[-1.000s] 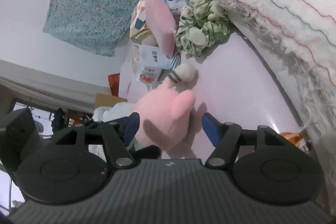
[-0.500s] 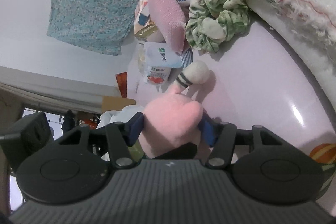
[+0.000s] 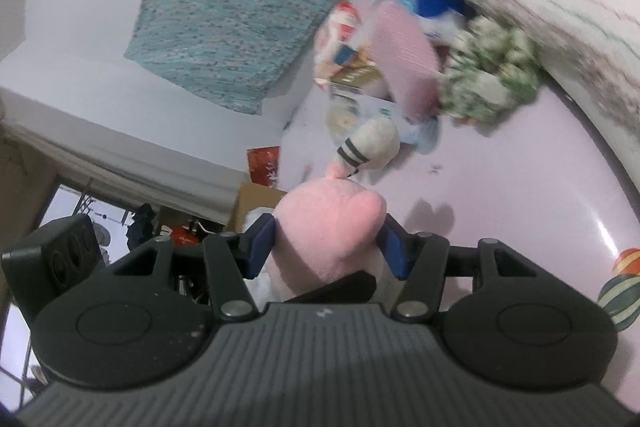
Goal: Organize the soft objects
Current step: 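Carry the pink plush toy with the right gripper over the box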
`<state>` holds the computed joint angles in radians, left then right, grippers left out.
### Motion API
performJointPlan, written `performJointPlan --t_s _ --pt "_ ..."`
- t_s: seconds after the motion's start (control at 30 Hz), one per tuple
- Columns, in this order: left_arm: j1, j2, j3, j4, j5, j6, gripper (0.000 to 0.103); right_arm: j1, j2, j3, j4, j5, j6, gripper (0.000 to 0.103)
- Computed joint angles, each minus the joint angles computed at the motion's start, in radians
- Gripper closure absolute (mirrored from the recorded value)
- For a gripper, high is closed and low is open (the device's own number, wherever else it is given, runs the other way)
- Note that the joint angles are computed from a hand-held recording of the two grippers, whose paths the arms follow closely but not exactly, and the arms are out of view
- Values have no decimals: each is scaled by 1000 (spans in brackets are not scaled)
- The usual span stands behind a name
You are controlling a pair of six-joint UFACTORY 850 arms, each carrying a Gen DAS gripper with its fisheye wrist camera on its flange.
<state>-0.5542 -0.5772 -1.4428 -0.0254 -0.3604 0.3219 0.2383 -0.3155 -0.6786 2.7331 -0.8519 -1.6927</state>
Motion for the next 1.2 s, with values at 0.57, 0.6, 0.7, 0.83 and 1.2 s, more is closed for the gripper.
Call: performJointPlan --t_s 0.57,0.6,0.7,0.83,1.2 --pt "138 346 271 424 165 -520 13 151 80 -228 -166 144 -37 47" --pt "164 360 272 386 164 -498 13 160 60 -274 -211 152 -13 47" --pt "244 384 268 245 156 -395 13 191 -3 -414 -343 183 75 47" --pt "337 371 246 180 137 -367 13 225 -132 -644 -585 221 287 47" --pt "554 46 -40 -321 -43 40 13 264 -706 -1541 -1564 166 1333 47"
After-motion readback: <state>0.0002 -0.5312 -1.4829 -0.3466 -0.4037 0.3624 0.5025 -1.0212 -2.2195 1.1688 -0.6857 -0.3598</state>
